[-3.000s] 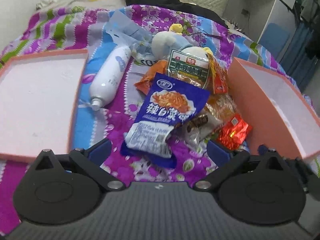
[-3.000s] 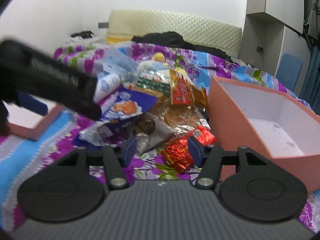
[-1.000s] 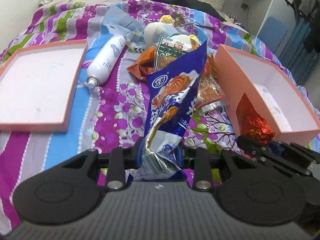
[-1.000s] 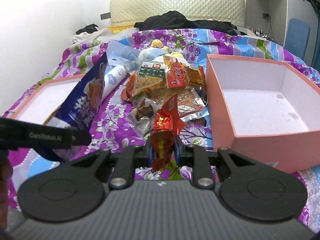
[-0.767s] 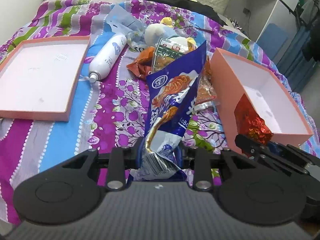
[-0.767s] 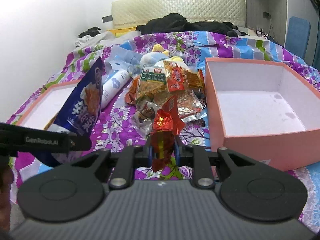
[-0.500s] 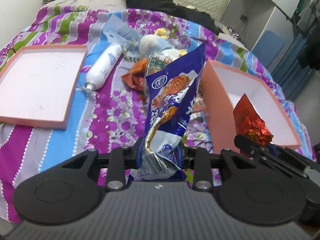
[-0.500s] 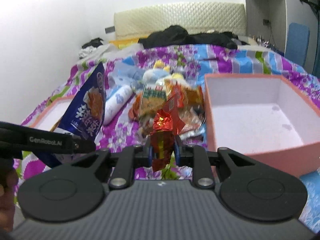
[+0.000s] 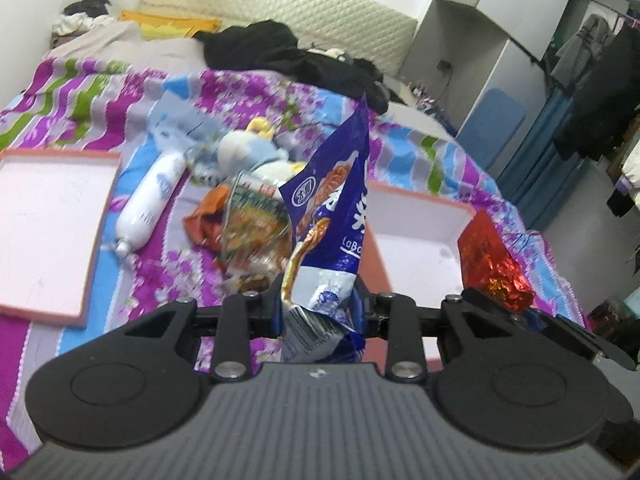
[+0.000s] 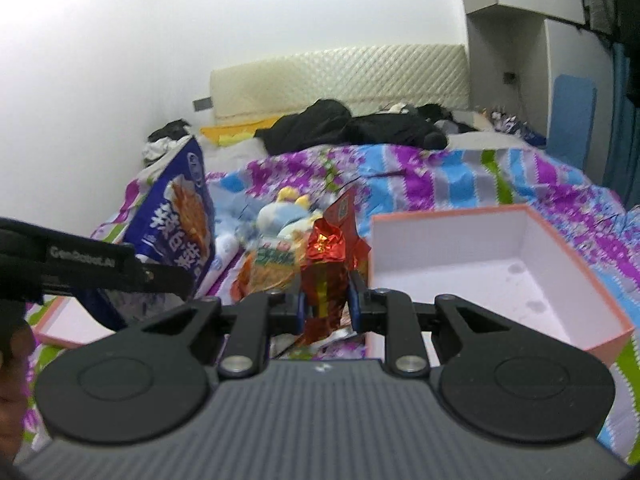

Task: Organize snacks
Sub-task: 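Carry both snacks over the open pink box and open both tools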

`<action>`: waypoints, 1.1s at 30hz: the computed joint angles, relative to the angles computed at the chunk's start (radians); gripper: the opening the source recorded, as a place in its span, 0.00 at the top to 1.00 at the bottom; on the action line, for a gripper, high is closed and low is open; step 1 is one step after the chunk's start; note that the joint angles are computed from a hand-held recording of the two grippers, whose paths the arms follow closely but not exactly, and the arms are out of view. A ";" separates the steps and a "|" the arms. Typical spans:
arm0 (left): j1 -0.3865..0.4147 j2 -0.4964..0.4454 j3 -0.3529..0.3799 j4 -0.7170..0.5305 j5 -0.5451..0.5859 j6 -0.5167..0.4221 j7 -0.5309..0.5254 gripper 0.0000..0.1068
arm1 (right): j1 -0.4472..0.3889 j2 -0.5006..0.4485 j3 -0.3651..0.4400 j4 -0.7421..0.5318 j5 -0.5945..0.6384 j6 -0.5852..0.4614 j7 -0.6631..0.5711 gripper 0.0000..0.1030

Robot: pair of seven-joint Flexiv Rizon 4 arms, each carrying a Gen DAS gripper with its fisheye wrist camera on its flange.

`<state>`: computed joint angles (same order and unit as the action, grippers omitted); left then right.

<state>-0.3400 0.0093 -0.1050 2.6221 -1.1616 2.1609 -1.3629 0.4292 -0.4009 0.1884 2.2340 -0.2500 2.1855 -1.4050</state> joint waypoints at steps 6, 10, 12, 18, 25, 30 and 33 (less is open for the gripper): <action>0.017 -0.036 0.009 -0.071 0.043 0.001 0.021 0.66 | -0.018 -0.008 -0.021 -0.048 0.015 -0.005 0.009 0.77; 0.040 -0.063 0.034 -0.107 0.135 -0.040 -0.034 0.66 | -0.033 -0.021 -0.033 -0.078 0.010 -0.012 0.013 0.77; 0.043 -0.091 0.038 -0.141 0.144 -0.049 -0.025 0.66 | -0.040 -0.029 -0.040 -0.093 0.008 -0.018 0.010 0.77; 0.045 -0.180 0.080 -0.261 0.247 -0.128 -0.038 0.66 | -0.101 -0.072 -0.045 -0.164 -0.036 -0.079 0.042 0.77; -0.081 -0.375 0.195 -0.501 0.183 -0.239 0.097 0.69 | -0.190 -0.153 -0.028 -0.268 -0.127 -0.201 0.100 0.77; -0.259 -0.531 0.440 -0.679 0.141 -0.402 0.097 0.69 | -0.313 -0.239 0.071 -0.367 -0.212 -0.353 0.152 0.77; -0.266 -0.577 0.495 -0.746 0.160 -0.521 0.067 0.69 | -0.385 -0.282 0.151 -0.409 -0.225 -0.435 0.135 0.77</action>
